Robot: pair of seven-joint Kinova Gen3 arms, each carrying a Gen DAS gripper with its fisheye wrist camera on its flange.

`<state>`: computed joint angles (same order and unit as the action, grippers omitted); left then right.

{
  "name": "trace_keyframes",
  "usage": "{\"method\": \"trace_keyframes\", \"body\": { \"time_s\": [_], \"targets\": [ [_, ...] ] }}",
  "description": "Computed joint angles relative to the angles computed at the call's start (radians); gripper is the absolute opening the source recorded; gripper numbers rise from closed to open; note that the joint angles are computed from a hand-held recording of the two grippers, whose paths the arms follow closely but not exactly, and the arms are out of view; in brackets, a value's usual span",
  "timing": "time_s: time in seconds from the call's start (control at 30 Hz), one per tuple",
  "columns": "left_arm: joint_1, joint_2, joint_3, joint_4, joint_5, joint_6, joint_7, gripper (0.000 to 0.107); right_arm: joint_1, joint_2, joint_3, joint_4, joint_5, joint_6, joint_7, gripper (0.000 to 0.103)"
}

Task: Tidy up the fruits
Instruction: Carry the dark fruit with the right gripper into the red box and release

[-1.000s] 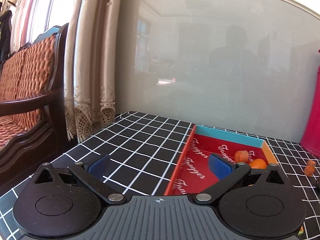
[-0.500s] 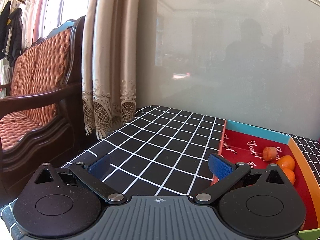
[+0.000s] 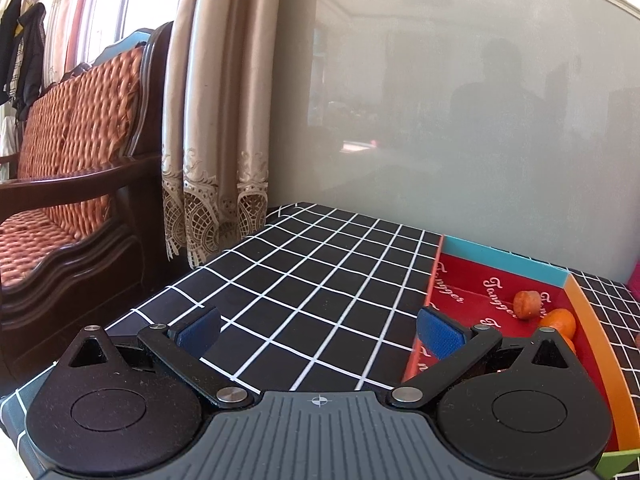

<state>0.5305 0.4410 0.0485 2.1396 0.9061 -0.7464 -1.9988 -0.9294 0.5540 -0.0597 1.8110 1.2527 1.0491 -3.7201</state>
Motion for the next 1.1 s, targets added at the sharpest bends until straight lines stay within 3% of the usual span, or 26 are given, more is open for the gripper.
{"method": "trace_keyframes", "body": {
  "time_s": [0.57, 1.1],
  "targets": [
    [0.018, -0.032, 0.015, 0.023, 0.070, -0.030, -0.085, 0.103, -0.049, -0.041, -0.037, -0.007, 0.052, 0.051, -0.019, 0.039],
    [-0.059, -0.055, -0.007, 0.075, 0.041, -0.020, -0.050, 0.103, -0.100, 0.040, -0.013, -0.148, 0.181, -0.024, 0.043, 0.040]
  ]
}}
